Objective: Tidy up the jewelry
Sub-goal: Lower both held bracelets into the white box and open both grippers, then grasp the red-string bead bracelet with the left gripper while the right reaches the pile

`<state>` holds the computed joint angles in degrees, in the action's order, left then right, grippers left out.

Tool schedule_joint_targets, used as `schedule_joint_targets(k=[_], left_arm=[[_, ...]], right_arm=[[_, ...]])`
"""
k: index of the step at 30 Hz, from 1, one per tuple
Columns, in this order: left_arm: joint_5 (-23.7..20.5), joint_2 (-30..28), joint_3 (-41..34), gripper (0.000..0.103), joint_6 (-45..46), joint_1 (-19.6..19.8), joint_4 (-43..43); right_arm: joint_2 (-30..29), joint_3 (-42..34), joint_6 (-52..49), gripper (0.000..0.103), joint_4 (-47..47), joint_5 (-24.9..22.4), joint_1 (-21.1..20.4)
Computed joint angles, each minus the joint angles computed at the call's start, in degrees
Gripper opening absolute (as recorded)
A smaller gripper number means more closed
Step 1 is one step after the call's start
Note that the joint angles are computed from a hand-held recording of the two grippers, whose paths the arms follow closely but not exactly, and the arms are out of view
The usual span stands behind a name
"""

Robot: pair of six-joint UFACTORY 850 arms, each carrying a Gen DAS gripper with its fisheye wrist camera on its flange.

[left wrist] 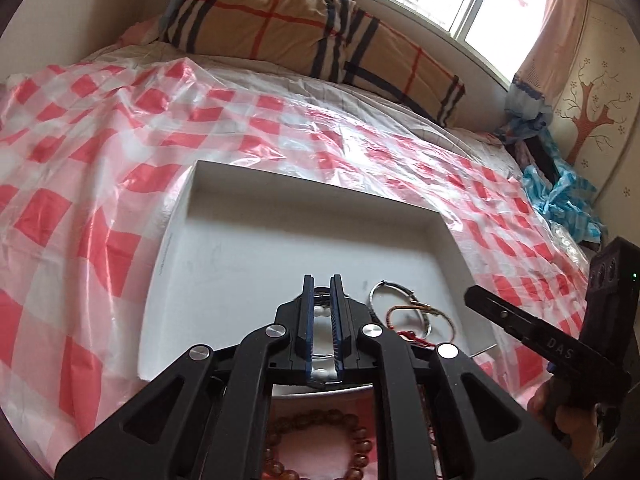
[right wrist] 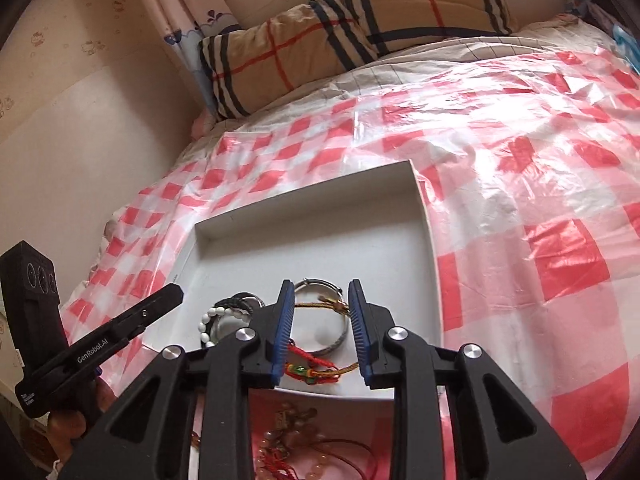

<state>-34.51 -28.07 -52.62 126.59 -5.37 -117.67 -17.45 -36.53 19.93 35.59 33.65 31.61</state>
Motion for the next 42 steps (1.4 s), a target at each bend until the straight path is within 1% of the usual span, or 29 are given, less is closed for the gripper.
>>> schedule_joint_targets(k=[2,5,7,9,11,13,17,20,24,26,27,28,29,30,33,35,38,39,40,42], left_arm=[[0.11,-0.33,0.21,0.009,0.28,0.44,-0.23],[-0.60,0.05,1.15,0.012,1.06,0.96,-0.85],[-1.48,0.79,2.29,0.019,1.91,1.23,-1.56],[-1.98,1.54,3.28,0.024,1.98,1.47,-1.09],[-2.09,2.30,4.29,0.029,2.00,1.68,0.06],[-2.12,3.07,5.49,0.035,2.92,1.82,0.14],[-2.68,4.58,7.81,0.035,3.79,2.07,3.32],[-2.98,5.52,9.06,0.036,4.35,1.47,10.61],[-3.05,6.25,10.41,0.038,3.95,-0.37,20.95],[-3.23,6.80,11.21,0.041,4.76,-1.11,23.29],[-3.46,6.87,11.27,0.047,4.23,-1.39,25.13],[-3.52,6.86,11.25,0.052,3.45,-1.73,27.12],[-2.91,6.96,11.47,0.053,3.62,-2.16,27.81],[-1.64,7.26,11.87,0.054,4.53,-2.76,27.13],[-1.38,6.65,11.37,0.057,1.95,-3.12,30.32],[-0.92,6.98,11.76,0.059,2.60,-3.32,29.73],[2.43,6.22,11.17,0.059,0.95,-4.58,28.86],[3.13,5.73,10.75,0.057,-0.13,-4.82,29.26],[4.10,5.60,10.63,0.044,-0.06,-5.08,28.39],[6.49,5.66,10.69,0.027,0.92,-5.58,26.35]], right_arm=[[0.22,1.54,3.32,0.028,-1.69,0.60,-0.12],[0.83,3.59,5.78,0.029,-1.86,1.82,0.58],[1.45,4.82,7.18,0.032,-1.49,2.93,1.17],[2.40,6.09,8.02,0.033,-1.08,4.02,1.92],[3.32,6.83,6.32,0.033,1.05,4.30,3.05],[4.03,6.97,3.96,0.036,2.76,3.18,3.92],[4.41,6.91,-1.32,0.036,6.42,0.17,6.17],[3.93,6.40,-6.61,0.037,10.31,-2.22,7.74],[2.15,4.59,-12.03,0.039,11.30,-5.93,8.06],[0.98,3.26,-15.08,0.042,12.17,-7.78,8.12],[0.34,2.49,-17.72,0.046,13.89,-8.46,8.27],[-0.25,2.01,-19.58,0.047,15.53,-8.35,8.53],[-0.61,1.86,-19.85,0.047,15.96,-8.17,8.67],[-0.66,2.14,-17.72,0.047,14.13,-7.89,8.44],[0.19,4.41,-5.37,0.047,4.73,-5.99,7.15],[0.91,6.04,2.43,0.047,-0.85,-4.43,6.28],[0.81,7.12,8.41,0.047,-5.84,-2.64,5.53],[0.54,7.12,9.37,0.047,-6.70,-2.36,5.33],[0.36,7.06,9.60,0.047,-6.91,-2.31,5.25],[0.05,6.74,8.71,0.047,-6.20,-2.69,5.36]])
